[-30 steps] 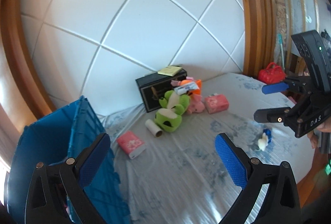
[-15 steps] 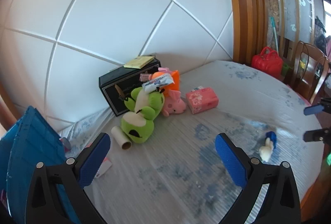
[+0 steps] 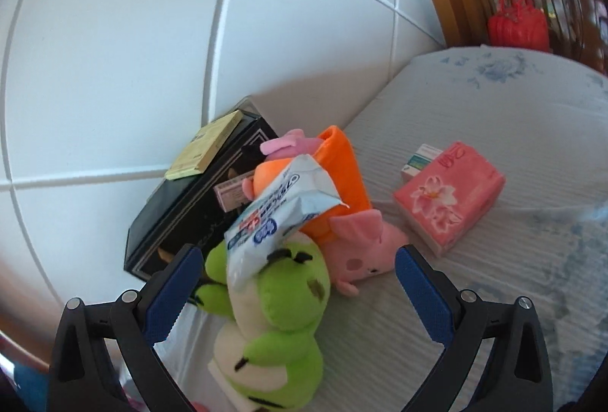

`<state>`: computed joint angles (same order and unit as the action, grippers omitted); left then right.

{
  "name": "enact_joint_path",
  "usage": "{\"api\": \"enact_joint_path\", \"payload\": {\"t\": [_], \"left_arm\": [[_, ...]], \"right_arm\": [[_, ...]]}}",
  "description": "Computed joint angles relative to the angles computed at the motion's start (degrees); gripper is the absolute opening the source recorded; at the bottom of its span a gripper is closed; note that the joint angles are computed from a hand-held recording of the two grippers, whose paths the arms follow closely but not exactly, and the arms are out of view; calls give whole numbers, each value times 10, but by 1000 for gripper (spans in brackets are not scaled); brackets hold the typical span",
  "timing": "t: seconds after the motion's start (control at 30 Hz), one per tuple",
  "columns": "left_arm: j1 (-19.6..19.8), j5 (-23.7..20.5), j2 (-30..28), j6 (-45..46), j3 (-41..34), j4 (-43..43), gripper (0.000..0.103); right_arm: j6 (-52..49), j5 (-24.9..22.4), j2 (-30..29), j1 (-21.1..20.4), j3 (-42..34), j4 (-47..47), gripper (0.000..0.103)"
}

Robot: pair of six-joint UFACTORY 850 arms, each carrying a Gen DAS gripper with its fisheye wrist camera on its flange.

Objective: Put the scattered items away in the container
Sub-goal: 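Grasp the white plastic packet with the left tool while the right tool grasps the white plush bunny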

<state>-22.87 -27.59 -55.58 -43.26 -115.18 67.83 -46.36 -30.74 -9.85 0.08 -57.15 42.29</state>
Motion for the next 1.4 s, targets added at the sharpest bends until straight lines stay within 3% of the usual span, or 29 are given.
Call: {"api": "enact_joint_path", "payload": {"t": [0.07,0.2,0.23,0.27,0.3,0.33,0.5,0.63,0.8,1.0,1.17,1.4], "left_arm": [[-5,-32,-51,35,-68,14,102],[-8,-104,-161,173,-238,-63,100],[-6,-115,-179,197,-271,-91,78],[-5,-130,-196,204,-306,-108,44],[-4,-137,-198,188,-316,-108,36],[2,-123,-188,178,-308,-133,33],[8,-69,-100,117,-180,-125,26],[10,-12,-4,-2,-38,-56,25],[6,30,113,-165,122,39,25],[-7,38,241,-284,293,131,25],[-13,31,316,-311,381,122,25],[-30,15,378,-274,446,58,26]], "right_arm": [[12,4,4,-10,10,-10,103],[40,6,9,-23,22,-36,103],[44,6,11,-25,24,-41,103],[45,6,12,-26,25,-43,103],[46,6,12,-27,25,-44,103],[45,6,12,-27,25,-42,103],[25,9,4,-15,14,-25,103],[0,22,-12,5,0,-2,103],[-56,72,-49,28,-14,44,103],[-21,91,-130,47,-52,15,103],[86,101,-178,62,-82,-82,103],[111,127,-211,70,-92,-126,103]]}}
